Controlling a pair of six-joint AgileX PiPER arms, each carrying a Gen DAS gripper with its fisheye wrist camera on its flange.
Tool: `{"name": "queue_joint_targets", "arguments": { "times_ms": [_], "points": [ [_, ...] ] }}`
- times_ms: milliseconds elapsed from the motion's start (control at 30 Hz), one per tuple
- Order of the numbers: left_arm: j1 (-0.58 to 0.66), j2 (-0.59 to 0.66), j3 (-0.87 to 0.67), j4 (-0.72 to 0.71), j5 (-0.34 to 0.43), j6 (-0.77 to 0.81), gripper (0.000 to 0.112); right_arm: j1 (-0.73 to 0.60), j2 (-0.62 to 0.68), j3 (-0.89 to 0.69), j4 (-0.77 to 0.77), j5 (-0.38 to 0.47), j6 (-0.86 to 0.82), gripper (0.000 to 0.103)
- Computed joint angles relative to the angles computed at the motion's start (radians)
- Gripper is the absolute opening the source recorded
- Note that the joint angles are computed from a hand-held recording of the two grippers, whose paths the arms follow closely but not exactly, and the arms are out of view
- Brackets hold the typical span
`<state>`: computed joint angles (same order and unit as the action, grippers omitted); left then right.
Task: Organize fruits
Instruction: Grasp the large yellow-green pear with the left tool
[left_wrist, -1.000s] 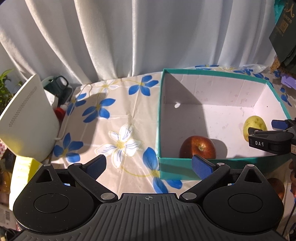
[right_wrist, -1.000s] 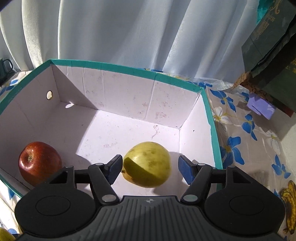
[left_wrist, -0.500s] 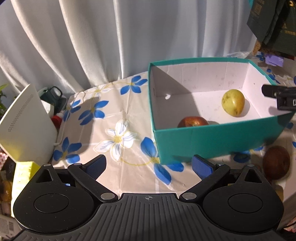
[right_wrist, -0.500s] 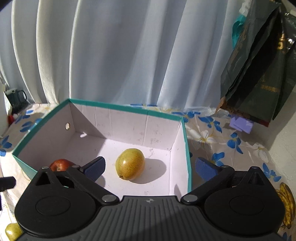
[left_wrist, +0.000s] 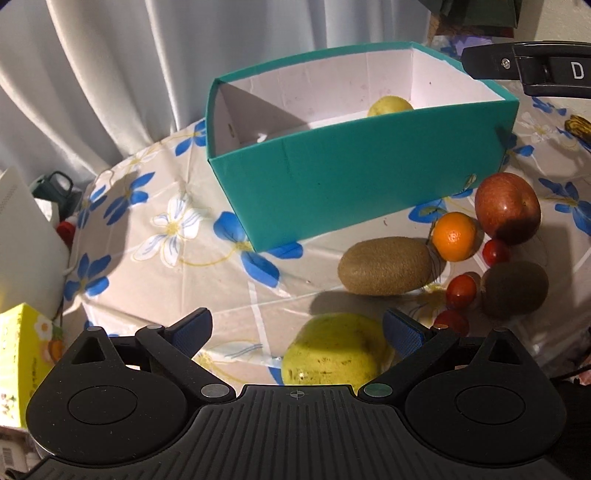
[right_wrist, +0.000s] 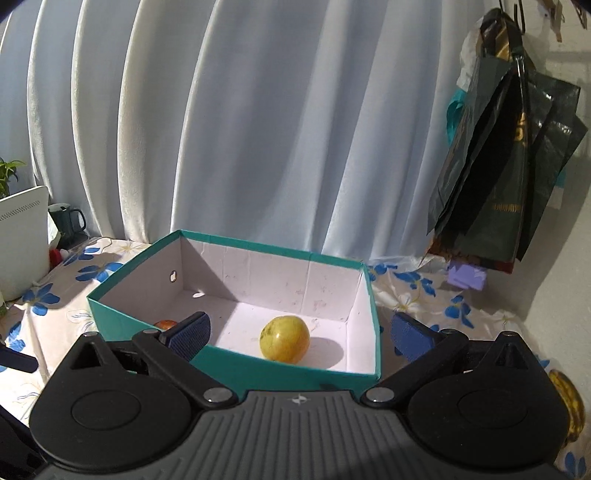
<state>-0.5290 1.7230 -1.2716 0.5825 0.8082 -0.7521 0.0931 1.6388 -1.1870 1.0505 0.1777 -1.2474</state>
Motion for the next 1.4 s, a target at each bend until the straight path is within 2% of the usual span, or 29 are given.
{"name": "queue_joint_targets", "arguments": {
  "times_ms": [100,333,500,633,767,933,1167,1333,1400],
  "points": [
    [-0.007,-0.002,0.016,0.011,-0.005,-0.024,0.101,0.014,-0.022,0.033,-0.045,-0.024,0.063,0.103],
    [-0.01,0.004,0.042,-0.022,-0.038,-0.021,0.101,0.043,-0.048,0.079,-0.372,-0.041,0.396,0.103],
    [-0.02,0.01,0.066,0.009,-0.071,-0.068,0.1,0.048,-0.056,0.091,-0.617,-0.031,0.648,0.103],
    [-0.015,0.023,0.059,-0.021,-0.075,-0.055,0.09,0.042,-0.057,0.092,-0.664,0.002,0.695,0.103],
    [-0.017,0.044,0.045,-0.051,-0.055,-0.032,0.086,0.042,-0.055,0.091,-0.693,0.025,0.72,0.103],
    [0.003,0.038,0.059,-0.105,-0.081,-0.003,0.079,0.035,-0.041,0.08,-0.703,0.055,0.734,0.103],
    [0.038,0.013,0.061,-0.193,-0.087,0.053,0.078,0.039,-0.024,0.066,-0.85,0.117,0.882,0.103],
    [0.037,-0.017,0.051,-0.18,-0.07,0.051,0.078,0.046,0.006,0.059,-1.024,0.11,1.069,0.103],
    [0.036,-0.028,0.047,-0.172,-0.069,0.048,0.078,0.041,0.035,0.038,-1.045,0.129,1.097,0.097]
  ]
}}
